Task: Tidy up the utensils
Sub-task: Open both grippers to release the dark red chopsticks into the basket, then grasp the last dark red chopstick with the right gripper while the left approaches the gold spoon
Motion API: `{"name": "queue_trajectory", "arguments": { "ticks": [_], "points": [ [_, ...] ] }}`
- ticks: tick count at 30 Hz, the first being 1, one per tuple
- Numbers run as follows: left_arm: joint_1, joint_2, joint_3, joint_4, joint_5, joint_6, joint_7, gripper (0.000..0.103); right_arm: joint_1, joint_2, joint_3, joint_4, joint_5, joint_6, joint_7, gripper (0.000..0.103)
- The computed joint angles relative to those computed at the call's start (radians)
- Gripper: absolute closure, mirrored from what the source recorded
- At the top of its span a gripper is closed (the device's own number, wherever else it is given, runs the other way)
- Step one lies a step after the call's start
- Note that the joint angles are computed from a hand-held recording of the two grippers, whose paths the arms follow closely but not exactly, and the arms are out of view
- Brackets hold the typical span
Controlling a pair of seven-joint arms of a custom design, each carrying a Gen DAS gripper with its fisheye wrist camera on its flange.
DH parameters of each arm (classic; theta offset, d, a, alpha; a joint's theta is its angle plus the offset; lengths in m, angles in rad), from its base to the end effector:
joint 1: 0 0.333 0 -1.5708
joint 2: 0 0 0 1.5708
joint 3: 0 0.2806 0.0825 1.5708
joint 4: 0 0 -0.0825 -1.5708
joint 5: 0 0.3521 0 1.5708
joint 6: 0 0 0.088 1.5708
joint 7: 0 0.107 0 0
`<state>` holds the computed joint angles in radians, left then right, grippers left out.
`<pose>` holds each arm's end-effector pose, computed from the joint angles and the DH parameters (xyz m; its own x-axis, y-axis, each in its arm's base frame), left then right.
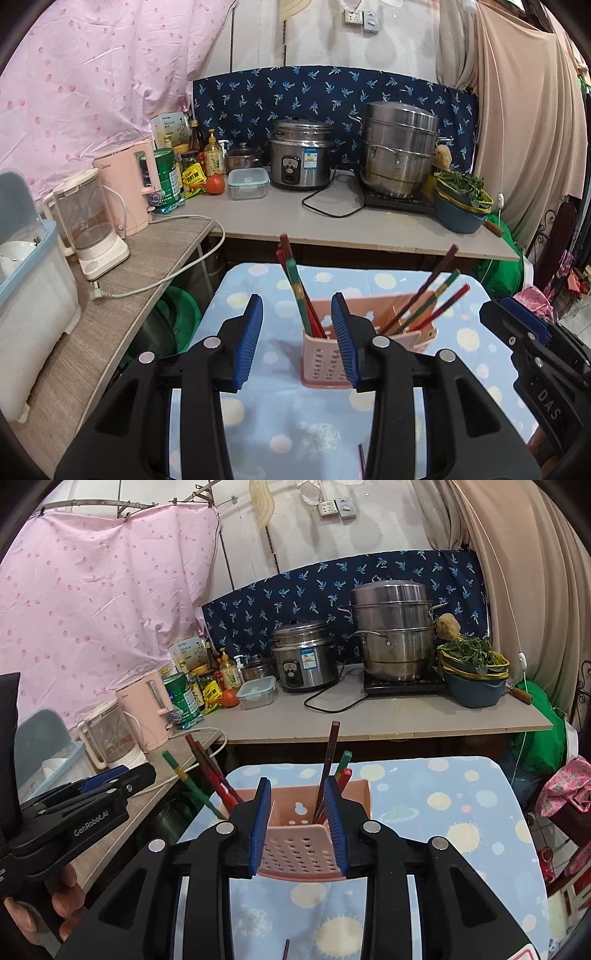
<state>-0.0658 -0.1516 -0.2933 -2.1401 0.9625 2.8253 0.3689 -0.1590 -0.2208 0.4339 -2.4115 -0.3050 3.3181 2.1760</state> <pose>0.4751 -0.2297 0.5240 0.0030 -0.9995 0.0318 -0.5416 -0.0284 -0.8402 0.4591 0.1742 0.5037 0.1678 -0.9651 -0.2012 -0.4895 0.0956 -0.8668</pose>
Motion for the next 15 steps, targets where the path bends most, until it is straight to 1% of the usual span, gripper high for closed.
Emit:
{"name": "queue_trajectory", "arguments": {
  "ticks": [3, 6, 9, 11, 13, 15],
  "points": [
    [-0.002, -0.043, -0.002, -0.061, -0.019, 0.008, 0.007, 0.066, 0.059, -0.054, -0.041, -0.073, -0.004, -0.006, 0.003, 0.073],
    [0.007, -0.084, -0.017, -0.127, -0.05, 0.019, 0.024, 0.066, 0.076, -0.111, -0.042, -0.152, -0.011, -0.014, 0.013, 0.073],
    [0.027, -0.133, -0.048, -0.199, -0.063, 0.024, 0.02, 0.066, 0.08, -0.171, -0.022, -0.232, -0.018, -0.032, 0.034, 0.073],
    [0.033, -0.163, -0.061, -0.25, -0.094, 0.034, 0.031, 0.066, 0.142, -0.195, -0.068, -0.281, -0.025, -0.045, 0.042, 0.073],
    [0.038, -0.194, -0.074, -0.303, -0.132, 0.05, 0.048, 0.066, 0.219, -0.216, -0.128, -0.335, -0.024, -0.054, 0.053, 0.073],
    [0.049, -0.216, -0.095, -0.345, -0.159, 0.057, 0.06, 0.066, 0.264, -0.235, -0.152, -0.382, -0.024, -0.066, 0.065, 0.073]
  ]
}}
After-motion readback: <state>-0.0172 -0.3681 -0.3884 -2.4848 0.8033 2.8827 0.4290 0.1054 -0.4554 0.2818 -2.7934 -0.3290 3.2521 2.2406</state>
